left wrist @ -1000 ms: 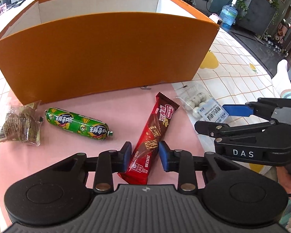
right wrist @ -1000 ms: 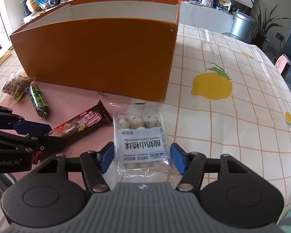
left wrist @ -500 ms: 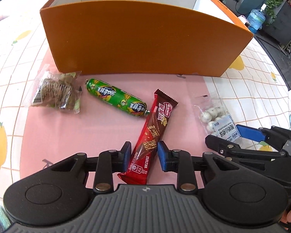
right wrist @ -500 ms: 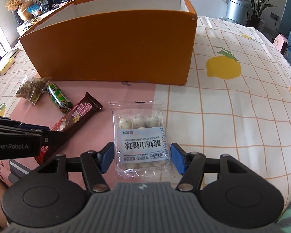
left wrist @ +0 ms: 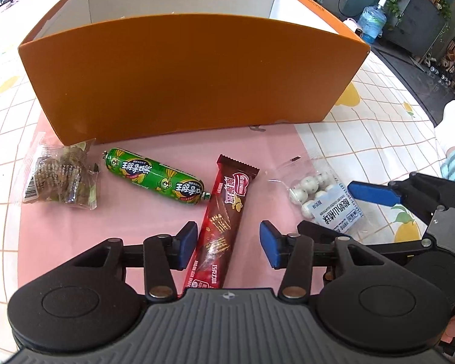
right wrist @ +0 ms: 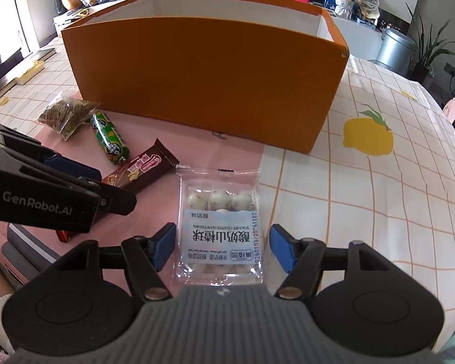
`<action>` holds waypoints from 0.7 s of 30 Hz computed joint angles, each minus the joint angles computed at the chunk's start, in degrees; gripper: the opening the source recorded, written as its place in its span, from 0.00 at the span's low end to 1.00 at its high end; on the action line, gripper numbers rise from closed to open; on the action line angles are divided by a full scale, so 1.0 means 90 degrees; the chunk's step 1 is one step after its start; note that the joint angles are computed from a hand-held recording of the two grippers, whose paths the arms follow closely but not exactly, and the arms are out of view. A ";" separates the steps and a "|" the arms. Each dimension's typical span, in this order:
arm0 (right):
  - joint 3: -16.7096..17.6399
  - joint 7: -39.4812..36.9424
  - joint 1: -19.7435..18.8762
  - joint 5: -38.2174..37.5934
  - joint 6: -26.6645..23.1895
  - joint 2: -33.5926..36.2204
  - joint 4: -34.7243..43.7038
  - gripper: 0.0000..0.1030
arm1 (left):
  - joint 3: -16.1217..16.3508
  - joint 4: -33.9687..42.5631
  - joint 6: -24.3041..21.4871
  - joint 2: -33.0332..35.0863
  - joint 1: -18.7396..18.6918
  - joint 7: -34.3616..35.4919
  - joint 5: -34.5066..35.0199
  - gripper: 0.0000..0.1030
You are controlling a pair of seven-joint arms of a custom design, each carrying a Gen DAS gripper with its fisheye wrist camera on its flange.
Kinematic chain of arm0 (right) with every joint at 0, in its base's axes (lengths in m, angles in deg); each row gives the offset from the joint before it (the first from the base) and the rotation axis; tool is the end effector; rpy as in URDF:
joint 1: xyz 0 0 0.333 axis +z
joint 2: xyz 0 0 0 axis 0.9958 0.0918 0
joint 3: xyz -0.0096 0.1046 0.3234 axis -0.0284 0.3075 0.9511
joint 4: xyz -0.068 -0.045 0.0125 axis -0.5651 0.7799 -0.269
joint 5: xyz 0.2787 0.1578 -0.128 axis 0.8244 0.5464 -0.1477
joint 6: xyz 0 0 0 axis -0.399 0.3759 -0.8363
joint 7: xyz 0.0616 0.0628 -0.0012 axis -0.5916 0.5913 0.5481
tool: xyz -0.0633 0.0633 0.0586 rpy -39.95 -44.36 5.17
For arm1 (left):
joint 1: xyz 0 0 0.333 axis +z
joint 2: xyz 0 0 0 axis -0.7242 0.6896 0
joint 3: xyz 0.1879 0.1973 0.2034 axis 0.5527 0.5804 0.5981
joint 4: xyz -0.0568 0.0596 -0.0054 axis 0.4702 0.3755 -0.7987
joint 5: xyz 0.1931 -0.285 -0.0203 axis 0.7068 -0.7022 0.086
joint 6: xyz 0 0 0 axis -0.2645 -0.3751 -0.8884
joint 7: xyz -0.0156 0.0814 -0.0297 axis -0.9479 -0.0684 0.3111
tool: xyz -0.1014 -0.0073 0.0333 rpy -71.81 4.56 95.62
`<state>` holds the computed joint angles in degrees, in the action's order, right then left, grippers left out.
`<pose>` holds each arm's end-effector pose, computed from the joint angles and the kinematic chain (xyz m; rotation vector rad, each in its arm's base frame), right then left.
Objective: Organize snacks
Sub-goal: 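Grasp the red chocolate bar with the left tool while the right tool grasps the clear white-ball packet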
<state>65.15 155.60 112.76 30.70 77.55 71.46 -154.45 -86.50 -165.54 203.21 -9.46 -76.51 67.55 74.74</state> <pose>0.6761 0.4081 0.3480 -2.2373 1.2899 -0.4494 0.6428 -0.3900 0.3652 -2.0096 2.0268 -0.6783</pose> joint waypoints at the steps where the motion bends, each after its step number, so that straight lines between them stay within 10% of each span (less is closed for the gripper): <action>1: -0.0009 -0.0036 0.0007 -0.0022 0.0002 0.0049 0.0074 0.63 | -0.0012 0.0009 0.0002 0.0015 0.0007 -0.0004 -0.0021 0.54; 12: -0.0045 0.0084 -0.0102 0.0246 -0.0428 0.0240 0.0495 0.57 | 0.0043 0.0323 0.0015 0.0239 -0.0056 0.0184 0.0024 0.54; 21: -0.0126 0.0355 -0.0083 0.0151 -0.0342 0.0173 0.0350 0.57 | 0.0295 0.0613 -0.0358 0.0358 -0.0347 -0.0049 0.0548 0.29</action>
